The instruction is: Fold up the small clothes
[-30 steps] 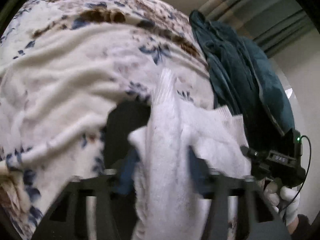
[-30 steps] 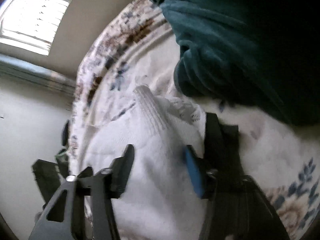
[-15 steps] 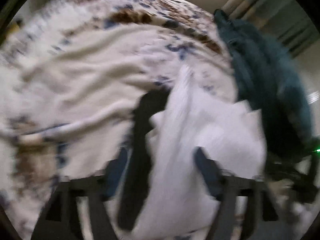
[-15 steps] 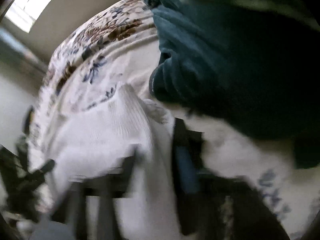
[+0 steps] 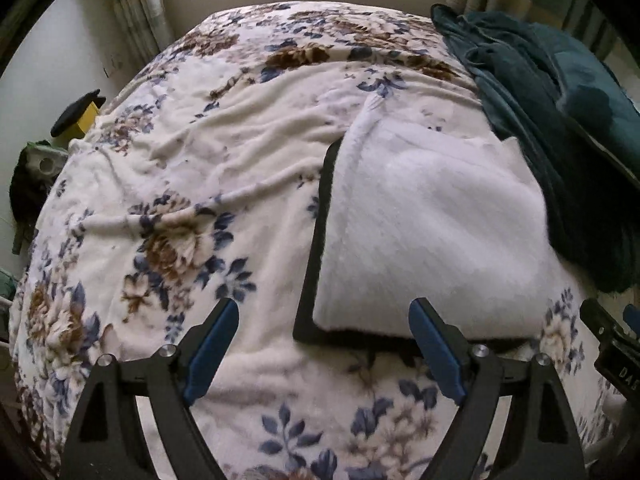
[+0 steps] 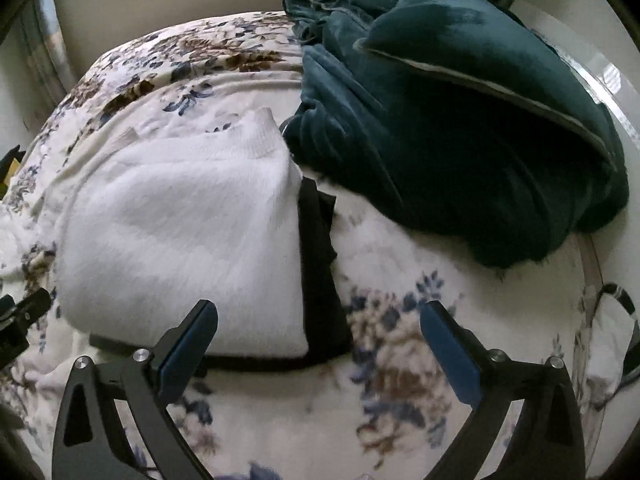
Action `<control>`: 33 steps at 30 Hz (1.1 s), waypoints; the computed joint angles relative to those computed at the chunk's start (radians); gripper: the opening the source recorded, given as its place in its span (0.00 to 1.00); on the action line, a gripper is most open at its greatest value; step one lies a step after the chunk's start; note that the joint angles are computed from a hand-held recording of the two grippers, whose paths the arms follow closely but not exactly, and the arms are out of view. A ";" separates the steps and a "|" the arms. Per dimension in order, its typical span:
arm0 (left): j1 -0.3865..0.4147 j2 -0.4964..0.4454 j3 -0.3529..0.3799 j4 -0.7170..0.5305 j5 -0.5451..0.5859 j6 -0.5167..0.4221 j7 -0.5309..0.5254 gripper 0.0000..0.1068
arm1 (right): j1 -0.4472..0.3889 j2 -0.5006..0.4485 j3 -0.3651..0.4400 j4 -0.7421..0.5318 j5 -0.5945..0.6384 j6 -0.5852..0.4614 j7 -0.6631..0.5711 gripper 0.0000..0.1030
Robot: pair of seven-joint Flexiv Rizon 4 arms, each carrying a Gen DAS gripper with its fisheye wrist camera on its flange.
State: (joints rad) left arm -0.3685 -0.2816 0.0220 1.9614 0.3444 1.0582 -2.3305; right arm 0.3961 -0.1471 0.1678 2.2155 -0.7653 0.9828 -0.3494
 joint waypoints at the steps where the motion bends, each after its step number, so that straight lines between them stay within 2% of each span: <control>1: -0.012 0.016 0.002 0.000 0.012 -0.016 -0.009 0.81 | 0.002 0.021 0.007 0.011 0.003 -0.010 0.002 1.00; 9: -0.025 0.213 -0.058 0.045 0.067 -0.123 -0.056 0.81 | 0.006 0.267 0.106 0.073 0.082 -0.162 -0.043 1.00; 17: -0.007 0.465 -0.194 0.058 0.092 -0.319 -0.076 0.81 | 0.023 0.567 0.213 0.037 0.251 -0.403 -0.131 1.00; 22: 0.007 0.613 -0.272 0.034 0.066 -0.449 -0.060 0.81 | 0.036 0.735 0.278 -0.056 0.327 -0.597 -0.195 1.00; 25: 0.025 0.685 -0.317 0.009 0.061 -0.513 -0.050 0.81 | 0.035 0.798 0.312 -0.125 0.344 -0.684 -0.234 1.00; 33: 0.077 0.840 -0.400 -0.054 0.002 -0.660 -0.036 0.81 | -0.004 0.884 0.388 -0.342 0.368 -0.860 -0.328 1.00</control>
State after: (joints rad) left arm -0.2918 0.5586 -0.3785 1.9077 0.3467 0.3979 -2.3661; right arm 0.3920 0.7365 0.5559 1.8733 -0.3968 0.1228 -0.6775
